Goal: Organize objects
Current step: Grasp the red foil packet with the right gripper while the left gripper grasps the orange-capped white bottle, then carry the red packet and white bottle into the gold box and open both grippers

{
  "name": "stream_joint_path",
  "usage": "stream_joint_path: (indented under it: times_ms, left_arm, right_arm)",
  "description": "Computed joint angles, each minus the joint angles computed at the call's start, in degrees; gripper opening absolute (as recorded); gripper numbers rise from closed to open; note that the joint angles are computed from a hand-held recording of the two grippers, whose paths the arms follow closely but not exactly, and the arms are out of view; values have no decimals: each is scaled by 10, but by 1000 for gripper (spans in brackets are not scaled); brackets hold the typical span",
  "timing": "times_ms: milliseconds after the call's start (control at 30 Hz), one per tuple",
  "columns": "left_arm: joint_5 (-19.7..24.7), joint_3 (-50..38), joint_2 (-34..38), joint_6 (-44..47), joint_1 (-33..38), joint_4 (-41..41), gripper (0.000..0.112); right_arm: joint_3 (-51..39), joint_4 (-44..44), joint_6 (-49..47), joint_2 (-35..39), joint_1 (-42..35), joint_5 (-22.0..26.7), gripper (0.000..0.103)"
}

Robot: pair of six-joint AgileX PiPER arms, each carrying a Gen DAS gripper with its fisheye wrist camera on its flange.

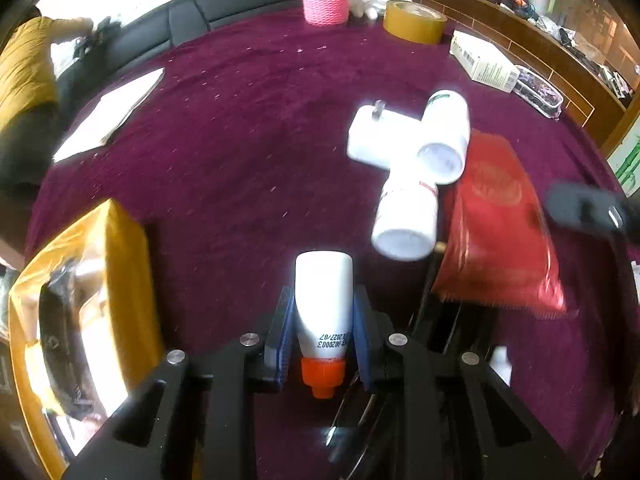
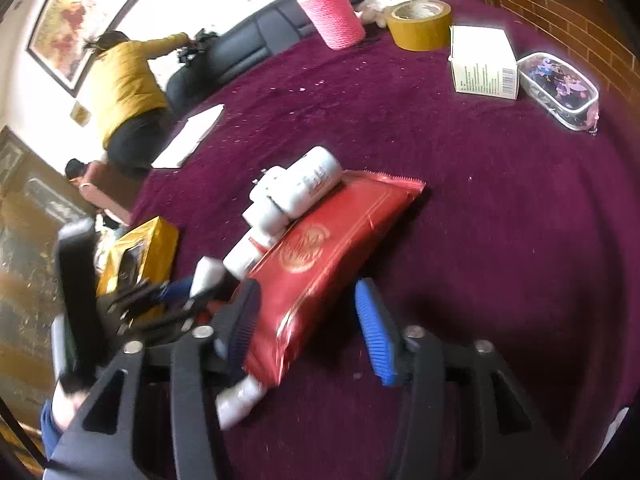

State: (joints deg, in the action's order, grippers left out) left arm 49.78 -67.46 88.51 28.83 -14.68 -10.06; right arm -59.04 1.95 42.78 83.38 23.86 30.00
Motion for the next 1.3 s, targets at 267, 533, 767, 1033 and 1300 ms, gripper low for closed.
stream_joint_path:
  times_ms: [267, 533, 767, 1033, 1300]
  left_arm:
    - [6, 9, -1, 27, 33, -29, 22]
    - [-2, 16, -4, 25, 27, -30, 22]
    - [-14, 31, -16, 24, 28, -54, 22]
    - [-8, 59, -68, 29, 36, -91, 22]
    - [-29, 136, -172, 59, 57, -104, 23]
  right_arm:
    - [-143, -75, 103, 133, 13, 97, 65]
    - [-209, -276, 136, 205, 77, 185, 47]
    - [-25, -280, 143, 55, 75, 98, 36]
    - [56, -420, 313, -29, 145, 104, 36]
    - [62, -470, 385, -60, 218, 102, 36]
